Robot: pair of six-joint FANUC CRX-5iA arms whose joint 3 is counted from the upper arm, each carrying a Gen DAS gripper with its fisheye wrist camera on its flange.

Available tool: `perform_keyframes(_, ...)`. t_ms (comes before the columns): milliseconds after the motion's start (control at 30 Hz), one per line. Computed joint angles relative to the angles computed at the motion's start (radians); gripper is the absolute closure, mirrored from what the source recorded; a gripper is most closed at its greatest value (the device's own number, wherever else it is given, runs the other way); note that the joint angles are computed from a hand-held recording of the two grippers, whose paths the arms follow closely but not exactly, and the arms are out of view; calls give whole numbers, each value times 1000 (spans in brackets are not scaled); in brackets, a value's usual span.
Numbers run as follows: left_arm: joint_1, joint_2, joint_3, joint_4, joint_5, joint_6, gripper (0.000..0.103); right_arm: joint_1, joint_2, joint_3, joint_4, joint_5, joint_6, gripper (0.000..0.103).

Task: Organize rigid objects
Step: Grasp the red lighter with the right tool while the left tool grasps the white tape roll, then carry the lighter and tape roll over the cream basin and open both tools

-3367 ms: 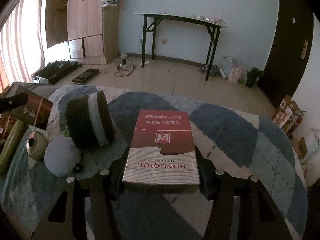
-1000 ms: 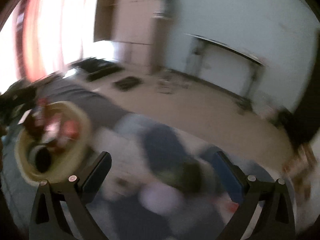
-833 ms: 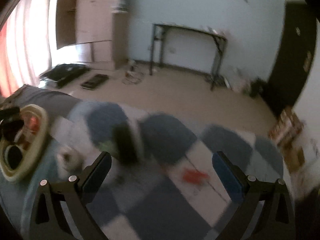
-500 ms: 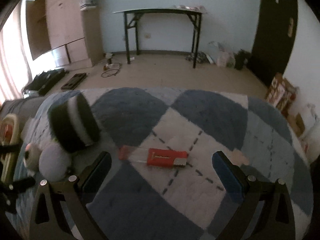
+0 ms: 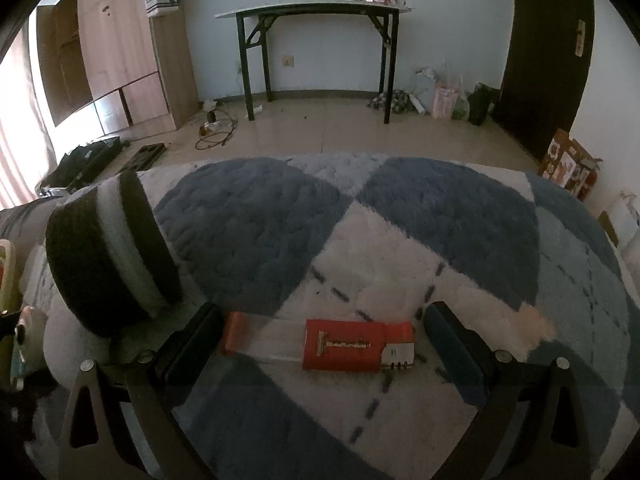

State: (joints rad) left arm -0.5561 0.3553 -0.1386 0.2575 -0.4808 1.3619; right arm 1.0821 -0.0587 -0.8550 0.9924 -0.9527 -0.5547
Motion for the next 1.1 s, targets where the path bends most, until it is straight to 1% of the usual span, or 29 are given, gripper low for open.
perform_keyframes(33,6,-6,-22,52,24,-33,47,3,8,2,9,-7,3,14)
perform_keyframes(67,13,-13,-56,143,51,-101,47,9,13,3,13,-11,3,21)
perform_keyframes(100,15,-13,-70,181,60,-138,47,14,23,9,18,-22,13,20)
perform_keyframes(200,12,-16,-76,183,64,-166,47,26,32,13,8,-38,18,21)
perform_keyframes(267,16,-24,-90,227,66,-207,47,25,17,-6,30,-24,-3,21)
perform_keyframes(333,24,-33,-100,248,69,-231,47,26,-6,-27,44,-6,-18,21)
perform_keyframes(400,31,-52,-121,277,88,-256,47,42,-31,-47,55,-15,-35,21)
perform_keyframes(433,33,-67,-138,296,101,-271,47,56,-46,-53,56,-31,-39,21)
perform_keyframes(500,39,-107,-159,261,122,-238,47,84,-78,-59,48,-70,-40,21)
perform_keyframes(567,60,-172,-200,249,155,-225,47,123,-135,-74,64,-113,-50,21)
perform_keyframes(600,70,-195,-216,251,168,-222,47,138,-147,-74,70,-128,-47,21)
perform_keyframes(633,92,-238,-239,223,182,-188,47,162,-161,-67,82,-155,-26,21)
perform_keyframes(700,133,-290,-230,76,156,-52,47,189,-165,-39,99,-166,32,21)
perform_keyframes(733,158,-325,-219,-40,127,56,47,193,-163,-21,126,-147,61,21)
perform_keyframes(800,193,-367,-216,-162,89,184,47,185,-146,16,172,-77,115,21)
perform_keyframes(833,208,-388,-211,-230,66,260,47,174,-123,46,199,-22,157,21)
perform_keyframes(867,238,-418,-226,-264,51,299,47,166,-101,72,216,16,189,21)
perform_keyframes(933,285,-453,-269,-231,49,276,47,140,-37,140,254,116,274,21)
perform_keyframes(967,309,-469,-278,-251,28,300,47,128,-8,169,263,162,306,21)
perform_keyframes(1033,318,-465,-237,-383,-68,420,47,103,76,256,249,276,407,21)
perform_keyframes(1067,330,-460,-236,-392,-78,426,47,95,98,281,238,300,443,21)
perform_keyframes(1100,346,-458,-252,-361,-68,404,47,93,134,316,230,324,485,21)
